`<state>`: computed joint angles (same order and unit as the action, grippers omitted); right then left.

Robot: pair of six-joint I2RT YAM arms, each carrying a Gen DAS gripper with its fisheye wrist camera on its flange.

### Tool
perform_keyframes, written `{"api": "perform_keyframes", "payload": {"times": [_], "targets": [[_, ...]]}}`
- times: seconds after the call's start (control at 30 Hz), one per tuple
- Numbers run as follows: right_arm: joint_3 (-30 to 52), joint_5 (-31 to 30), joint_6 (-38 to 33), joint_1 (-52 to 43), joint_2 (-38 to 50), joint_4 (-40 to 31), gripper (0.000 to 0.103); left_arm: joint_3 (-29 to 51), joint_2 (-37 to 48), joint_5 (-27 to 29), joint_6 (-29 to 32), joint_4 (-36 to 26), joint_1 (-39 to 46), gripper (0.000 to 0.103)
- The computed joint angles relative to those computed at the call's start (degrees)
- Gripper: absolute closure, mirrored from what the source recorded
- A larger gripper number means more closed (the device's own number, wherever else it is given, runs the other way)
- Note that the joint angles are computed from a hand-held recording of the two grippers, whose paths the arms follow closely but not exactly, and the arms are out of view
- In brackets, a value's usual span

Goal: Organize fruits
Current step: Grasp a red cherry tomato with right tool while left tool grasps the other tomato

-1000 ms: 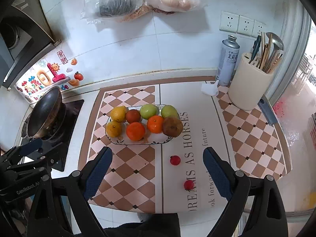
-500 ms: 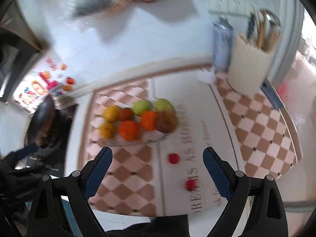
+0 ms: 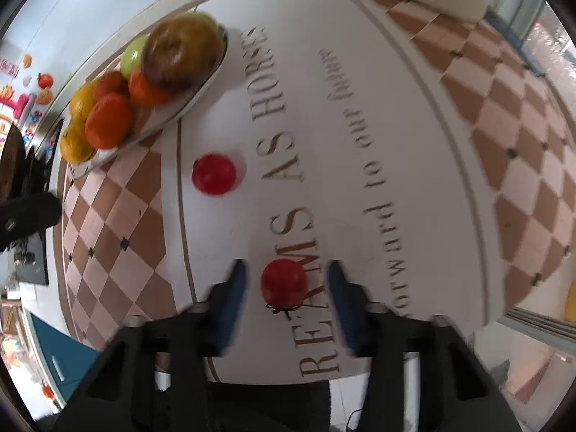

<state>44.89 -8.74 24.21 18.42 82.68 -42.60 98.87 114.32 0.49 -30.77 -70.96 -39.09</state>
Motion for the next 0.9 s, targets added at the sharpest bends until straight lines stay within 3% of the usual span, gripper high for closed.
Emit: {"api": "perform_keyframes", "payload": {"times": [0.3, 0.43, 0.5, 0.67, 0.73, 0.9], "targets": [[-3.3, -1.5, -3.3, -6.9, -4.9, -0.5, 0.072, 12.8, 14.4, 7.8, 0.7, -0.1, -2.5, 0.004], [-3.0, -1.3, -5.8, -10.6, -5.4, -2.3, 0.072, 17.8, 19.0, 7.5, 0.7, 0.1, -4.6, 0.027], [-3.0, -1.4, -6.6, -12.1, -5.4, -2.7, 0.072, 19.1, 20.3, 7.2, 0.6, 0.5, -5.4, 0.032], [-2.3, -1.4, -7.5, -14.0, -4.5, -3.2, 0.072, 20.7, 22.3, 6.8, 1.3, 1.9, -6.8, 0.069], [-2.0, -1.7, -8.2, -14.8, -4.7, -3.7, 0.072, 19.2, 21.5, 6.4, 1.2, 3.9, -7.1, 0.074], [-1.1, -2.1, -7.6, -13.4, -4.7, -4.0, 0.072, 15.5, 18.4, 4.9, 0.5, 6.5, -7.6, 0.074]]}}
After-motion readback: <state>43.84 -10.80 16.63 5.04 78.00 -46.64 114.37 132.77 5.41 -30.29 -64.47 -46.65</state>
